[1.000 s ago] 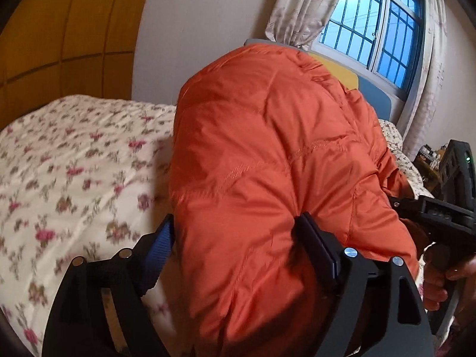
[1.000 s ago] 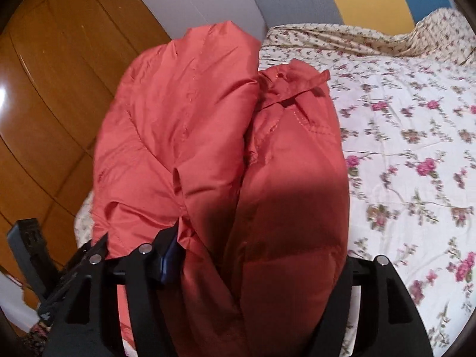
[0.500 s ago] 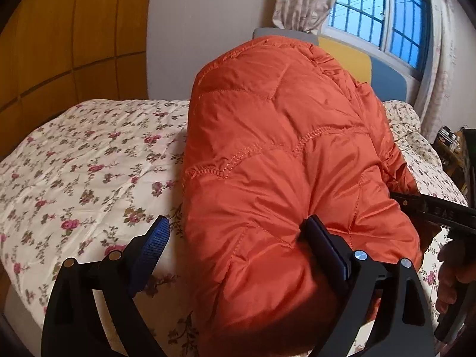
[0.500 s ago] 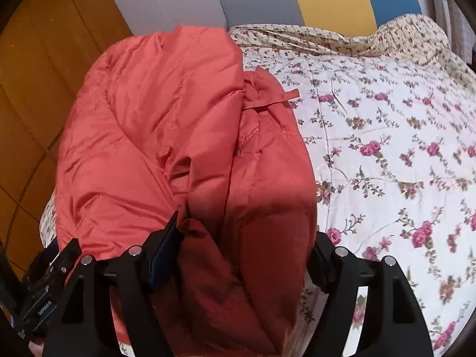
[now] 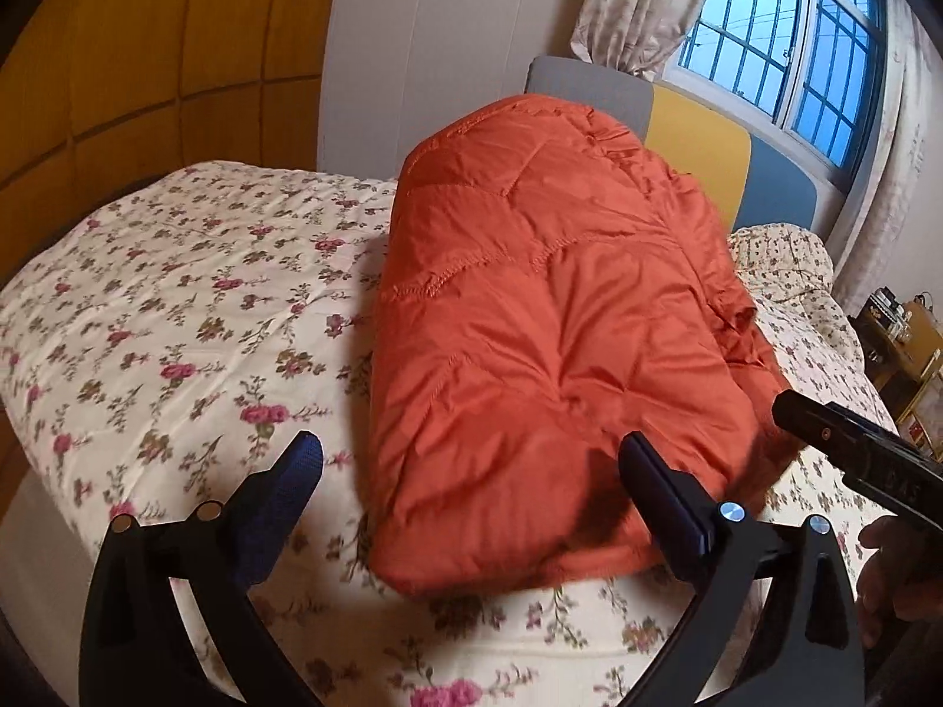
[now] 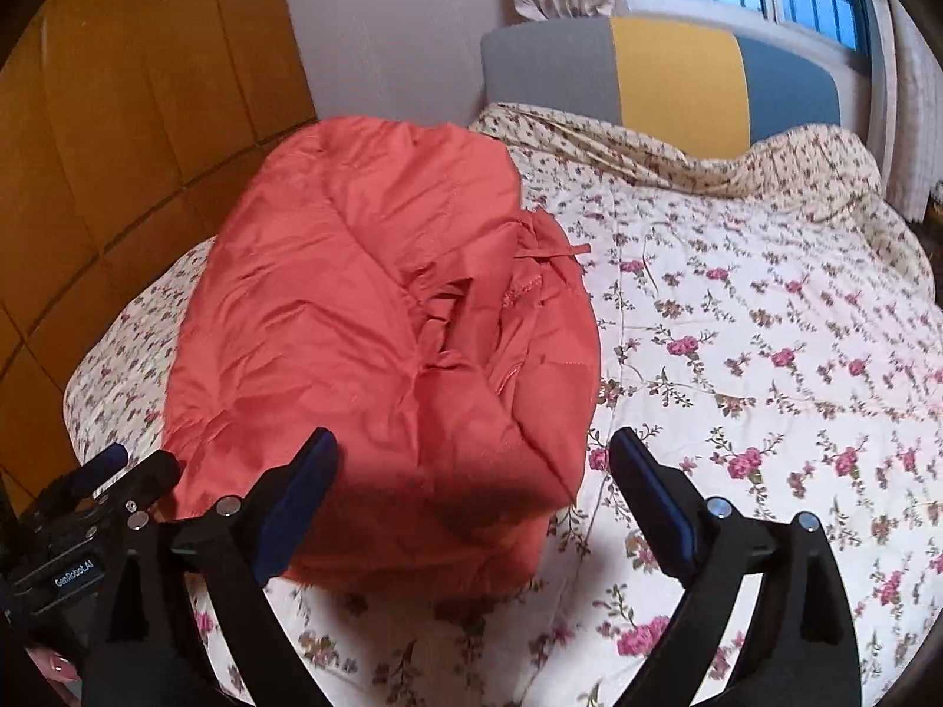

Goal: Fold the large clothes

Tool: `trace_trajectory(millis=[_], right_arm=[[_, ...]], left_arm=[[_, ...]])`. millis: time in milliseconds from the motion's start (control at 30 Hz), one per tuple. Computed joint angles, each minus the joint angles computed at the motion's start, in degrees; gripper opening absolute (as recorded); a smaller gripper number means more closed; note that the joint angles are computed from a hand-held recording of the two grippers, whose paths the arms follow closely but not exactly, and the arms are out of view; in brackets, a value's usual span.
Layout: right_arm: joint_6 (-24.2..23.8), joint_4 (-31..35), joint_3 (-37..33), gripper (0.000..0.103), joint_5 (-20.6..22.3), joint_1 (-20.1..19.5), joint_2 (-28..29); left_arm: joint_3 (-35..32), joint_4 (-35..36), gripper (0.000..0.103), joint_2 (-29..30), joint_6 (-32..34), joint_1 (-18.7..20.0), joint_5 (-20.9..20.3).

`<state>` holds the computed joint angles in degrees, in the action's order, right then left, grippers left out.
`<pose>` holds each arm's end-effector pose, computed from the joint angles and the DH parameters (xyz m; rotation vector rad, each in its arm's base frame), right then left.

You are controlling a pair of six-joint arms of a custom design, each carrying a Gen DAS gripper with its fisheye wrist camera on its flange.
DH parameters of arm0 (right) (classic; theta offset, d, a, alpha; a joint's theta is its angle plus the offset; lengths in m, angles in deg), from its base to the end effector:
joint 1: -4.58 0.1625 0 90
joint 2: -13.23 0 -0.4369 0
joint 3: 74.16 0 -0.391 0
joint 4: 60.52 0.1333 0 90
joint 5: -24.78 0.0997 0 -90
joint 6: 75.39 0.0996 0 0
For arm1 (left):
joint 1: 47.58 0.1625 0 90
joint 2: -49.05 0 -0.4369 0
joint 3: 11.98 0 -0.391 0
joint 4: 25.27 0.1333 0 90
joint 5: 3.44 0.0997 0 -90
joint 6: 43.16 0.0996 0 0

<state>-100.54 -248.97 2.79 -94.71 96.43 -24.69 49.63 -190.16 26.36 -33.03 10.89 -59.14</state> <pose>0.1092 -0.7706 0.2265 0.1936 -2.2314 1.1201 -0.2759 -0.8119 0.0774 0.6582 2.4378 -0.9454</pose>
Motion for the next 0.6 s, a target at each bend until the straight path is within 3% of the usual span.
trace_trajectory(millis=[167,300,400,600], right_arm=[[-1.2,-3.1,3.7,0.101,0.1,0.8,-1.2],[-3.7,-8.3,6.0,0.101,-3.4,2.3,-0.8],[-4.6,-12.0,8.4,0.101,-3.5,2.7,-1.3],[-4.7,-14.9,12.0,0.101,-3.0,3.0,-2.5]], left_arm=[[4.6,-2.5,0.1,-2.3,-1.3,-1.1,1.7],[7.3,-4.1,0.1,-3.5,-1.0,-2.3,5.8],[9.4,-7.3,0.1,-4.0,0.4,-3.2,9.5],[13.8,-12.3,0.1,-5.7,3.3,-4.1,10.9]])
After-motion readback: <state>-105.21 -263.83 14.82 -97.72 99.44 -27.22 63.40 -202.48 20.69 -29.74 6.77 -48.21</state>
